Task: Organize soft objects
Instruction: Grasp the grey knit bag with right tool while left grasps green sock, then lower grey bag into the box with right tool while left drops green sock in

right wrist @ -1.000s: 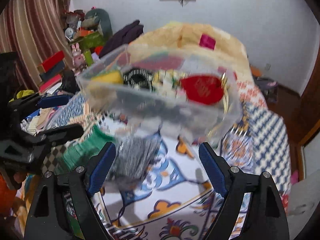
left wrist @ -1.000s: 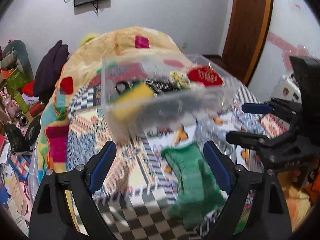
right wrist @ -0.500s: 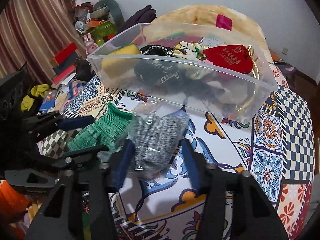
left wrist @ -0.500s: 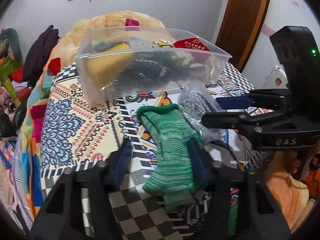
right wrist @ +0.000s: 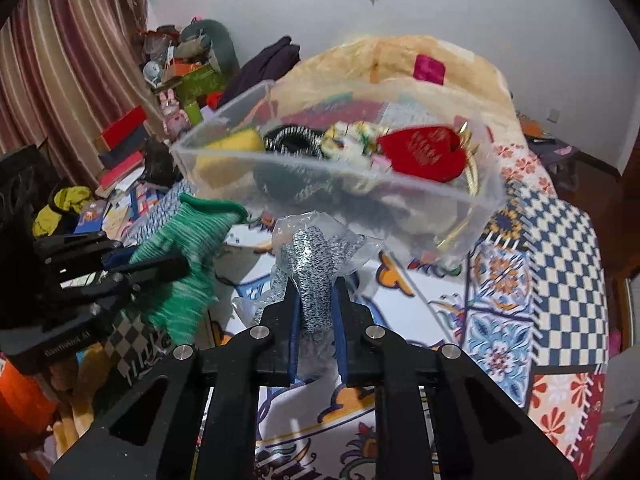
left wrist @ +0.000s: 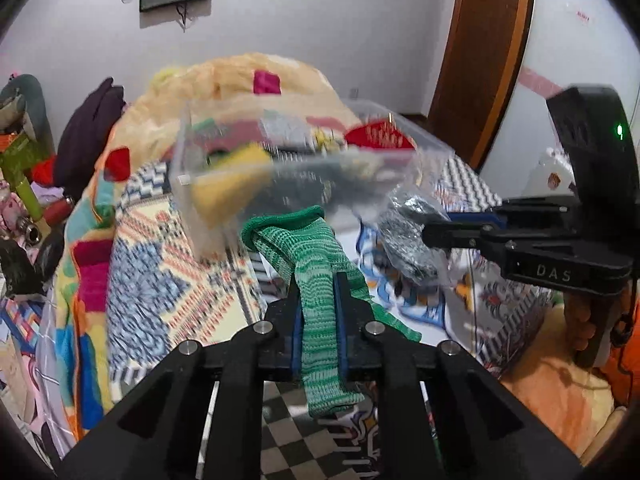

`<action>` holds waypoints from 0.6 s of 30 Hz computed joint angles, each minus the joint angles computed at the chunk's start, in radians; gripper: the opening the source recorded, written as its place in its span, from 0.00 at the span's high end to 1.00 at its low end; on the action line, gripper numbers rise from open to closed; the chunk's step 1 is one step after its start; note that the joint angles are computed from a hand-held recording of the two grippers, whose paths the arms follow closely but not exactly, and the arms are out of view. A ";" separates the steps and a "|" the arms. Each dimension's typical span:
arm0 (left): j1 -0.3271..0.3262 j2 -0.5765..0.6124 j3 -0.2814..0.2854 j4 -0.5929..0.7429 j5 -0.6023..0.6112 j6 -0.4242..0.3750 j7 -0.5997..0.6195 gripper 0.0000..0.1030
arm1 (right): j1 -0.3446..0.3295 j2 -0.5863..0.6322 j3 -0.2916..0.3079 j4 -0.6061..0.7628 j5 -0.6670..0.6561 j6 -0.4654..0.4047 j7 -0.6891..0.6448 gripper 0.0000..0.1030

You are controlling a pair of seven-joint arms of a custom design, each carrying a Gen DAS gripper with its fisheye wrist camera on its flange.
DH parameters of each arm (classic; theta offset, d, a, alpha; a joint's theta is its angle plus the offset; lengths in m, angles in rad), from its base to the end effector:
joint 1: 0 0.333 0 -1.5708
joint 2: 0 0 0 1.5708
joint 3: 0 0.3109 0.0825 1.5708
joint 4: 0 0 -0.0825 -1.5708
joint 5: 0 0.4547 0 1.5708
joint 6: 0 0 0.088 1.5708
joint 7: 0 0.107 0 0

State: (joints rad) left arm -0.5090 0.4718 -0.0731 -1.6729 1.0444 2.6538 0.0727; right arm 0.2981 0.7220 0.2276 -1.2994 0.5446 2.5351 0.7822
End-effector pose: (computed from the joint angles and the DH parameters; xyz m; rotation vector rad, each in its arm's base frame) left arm 0.6277 -0.4344 0.3344 -1.8573 1.6628 -0.8082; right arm 0.7534 0.3739 0.3465 -2.2442 0.8530 -0.0803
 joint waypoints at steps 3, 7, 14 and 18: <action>-0.014 -0.024 0.019 -0.002 0.059 -0.002 -0.045 0.88 | -0.015 -0.020 0.017 -0.018 0.028 0.037 -0.029 0.88; -0.017 -0.042 0.026 0.016 0.142 -0.028 -0.085 0.88 | -0.031 -0.039 0.035 -0.026 0.069 0.092 -0.068 0.88; 0.010 -0.029 0.026 0.089 0.244 -0.025 -0.157 0.88 | -0.034 0.006 0.060 0.076 0.113 0.145 -0.094 0.88; 0.016 0.006 0.028 0.151 0.240 -0.043 -0.127 0.87 | -0.015 0.048 0.057 0.154 0.103 0.169 -0.091 0.88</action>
